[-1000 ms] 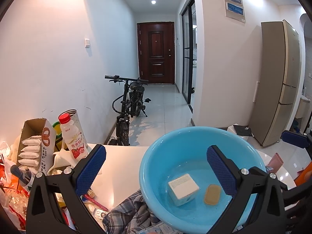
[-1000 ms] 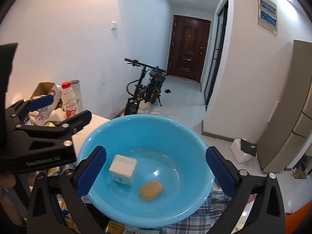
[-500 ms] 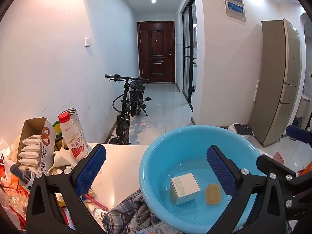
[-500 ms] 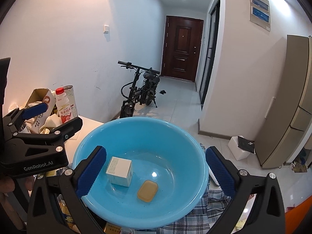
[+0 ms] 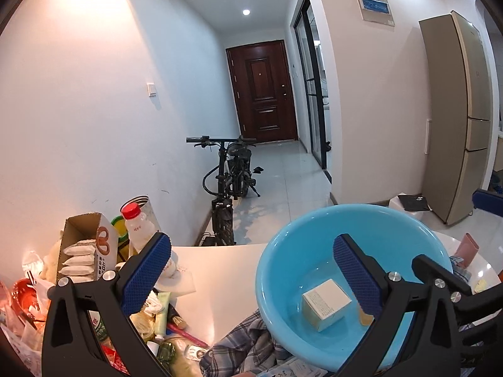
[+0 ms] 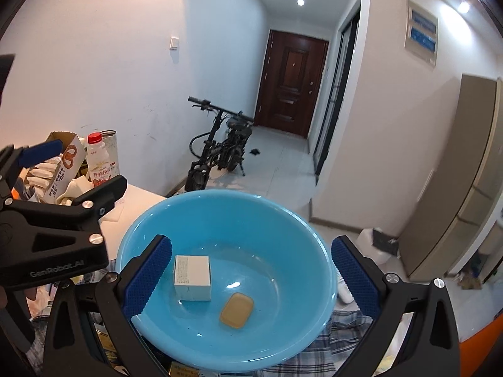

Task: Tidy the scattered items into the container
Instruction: 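Withdraw both grippers from basin back toward the cluttered shirt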

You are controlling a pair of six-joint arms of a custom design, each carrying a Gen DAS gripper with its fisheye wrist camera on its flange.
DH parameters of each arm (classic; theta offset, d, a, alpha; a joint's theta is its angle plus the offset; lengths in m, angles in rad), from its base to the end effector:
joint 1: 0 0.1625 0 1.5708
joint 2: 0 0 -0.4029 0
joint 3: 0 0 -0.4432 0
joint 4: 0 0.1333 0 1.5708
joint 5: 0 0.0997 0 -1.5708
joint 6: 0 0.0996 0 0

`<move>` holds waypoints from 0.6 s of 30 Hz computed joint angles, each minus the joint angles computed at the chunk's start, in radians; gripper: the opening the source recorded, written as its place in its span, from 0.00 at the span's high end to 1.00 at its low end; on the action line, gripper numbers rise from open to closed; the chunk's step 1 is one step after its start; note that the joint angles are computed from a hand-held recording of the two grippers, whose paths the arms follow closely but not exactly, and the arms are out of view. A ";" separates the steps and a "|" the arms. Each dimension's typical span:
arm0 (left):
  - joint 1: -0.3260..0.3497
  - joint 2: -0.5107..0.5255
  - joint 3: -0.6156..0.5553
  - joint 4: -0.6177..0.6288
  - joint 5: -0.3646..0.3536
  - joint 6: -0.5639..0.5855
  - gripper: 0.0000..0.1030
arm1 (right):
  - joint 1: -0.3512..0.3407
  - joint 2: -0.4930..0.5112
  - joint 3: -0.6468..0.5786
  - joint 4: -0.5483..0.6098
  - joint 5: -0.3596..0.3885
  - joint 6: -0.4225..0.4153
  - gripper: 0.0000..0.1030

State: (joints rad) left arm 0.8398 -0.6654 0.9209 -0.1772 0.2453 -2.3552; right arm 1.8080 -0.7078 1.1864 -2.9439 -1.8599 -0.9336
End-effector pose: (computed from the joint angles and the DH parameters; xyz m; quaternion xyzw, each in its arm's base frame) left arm -0.3376 -0.7209 0.1979 0.0951 0.7074 -0.5225 0.4664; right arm 0.2985 -0.7883 0.2383 0.4411 -0.7781 0.3580 0.2681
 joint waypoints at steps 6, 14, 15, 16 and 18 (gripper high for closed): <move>0.008 0.042 -0.091 0.235 0.028 -0.218 0.00 | 0.005 -0.008 0.016 -0.019 -0.005 0.003 0.00; 0.000 0.053 -0.099 0.236 0.033 -0.203 0.00 | 0.008 -0.018 0.025 0.006 -0.003 -0.028 0.00; -0.002 0.055 -0.104 0.260 0.040 -0.229 0.00 | 0.007 -0.023 0.027 0.009 -0.001 -0.028 0.00; -0.003 0.062 -0.118 0.306 0.048 -0.274 0.00 | 0.007 -0.027 0.029 0.011 0.002 -0.029 0.00; -0.005 0.072 -0.144 0.386 0.071 -0.350 0.00 | 0.004 -0.041 0.035 0.028 0.015 -0.022 0.00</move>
